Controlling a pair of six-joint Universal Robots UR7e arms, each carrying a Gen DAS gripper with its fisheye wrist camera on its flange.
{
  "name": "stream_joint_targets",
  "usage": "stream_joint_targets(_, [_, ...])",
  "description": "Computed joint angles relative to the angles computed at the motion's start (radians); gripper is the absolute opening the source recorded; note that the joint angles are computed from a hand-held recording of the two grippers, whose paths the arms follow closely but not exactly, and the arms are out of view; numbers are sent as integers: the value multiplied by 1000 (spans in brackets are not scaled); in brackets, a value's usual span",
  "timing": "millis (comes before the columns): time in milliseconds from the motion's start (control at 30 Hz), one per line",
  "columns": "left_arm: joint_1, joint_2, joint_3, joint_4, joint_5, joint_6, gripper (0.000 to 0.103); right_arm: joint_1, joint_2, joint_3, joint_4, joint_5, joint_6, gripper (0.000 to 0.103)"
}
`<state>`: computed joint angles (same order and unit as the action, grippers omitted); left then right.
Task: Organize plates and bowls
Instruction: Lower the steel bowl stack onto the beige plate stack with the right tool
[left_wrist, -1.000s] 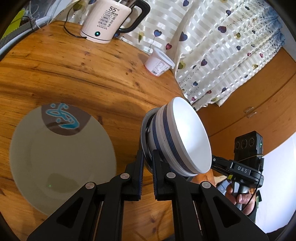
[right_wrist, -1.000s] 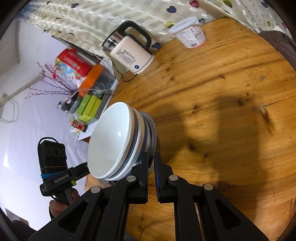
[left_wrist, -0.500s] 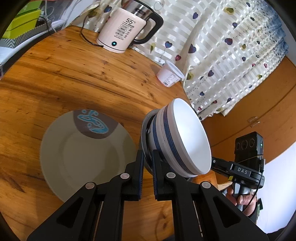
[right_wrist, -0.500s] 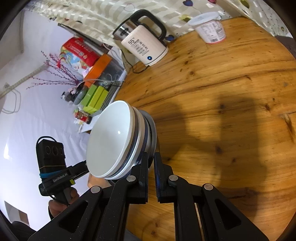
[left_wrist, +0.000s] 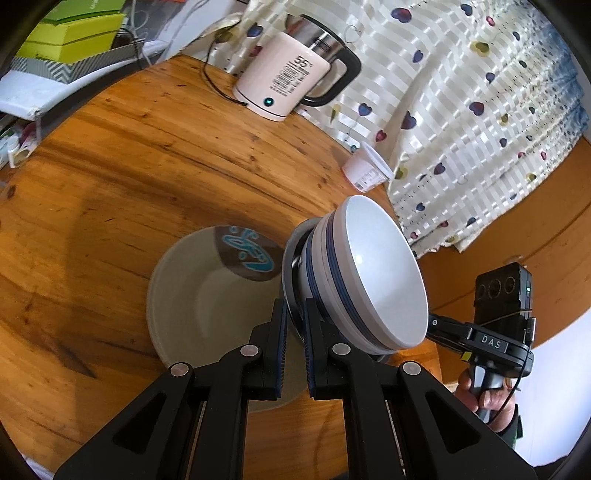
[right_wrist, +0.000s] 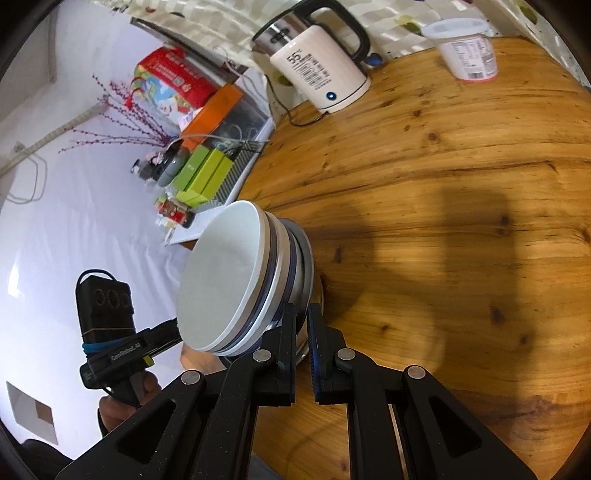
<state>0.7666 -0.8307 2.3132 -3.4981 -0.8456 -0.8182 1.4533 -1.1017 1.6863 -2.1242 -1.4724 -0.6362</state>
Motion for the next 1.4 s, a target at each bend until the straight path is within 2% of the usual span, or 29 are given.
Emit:
stream_joint_targets(433, [-9, -26, 63, -14, 43, -64, 7, 31, 31, 5, 9, -17, 5, 8])
stream_joint_targets(1067, [-23, -52, 106, 29, 83, -158, 7, 48, 74, -4, 28, -45, 11, 8])
stream_joint_targets(1400, [-29, -58, 106, 50, 98, -166, 7, 57, 87, -3, 12, -68, 4, 9])
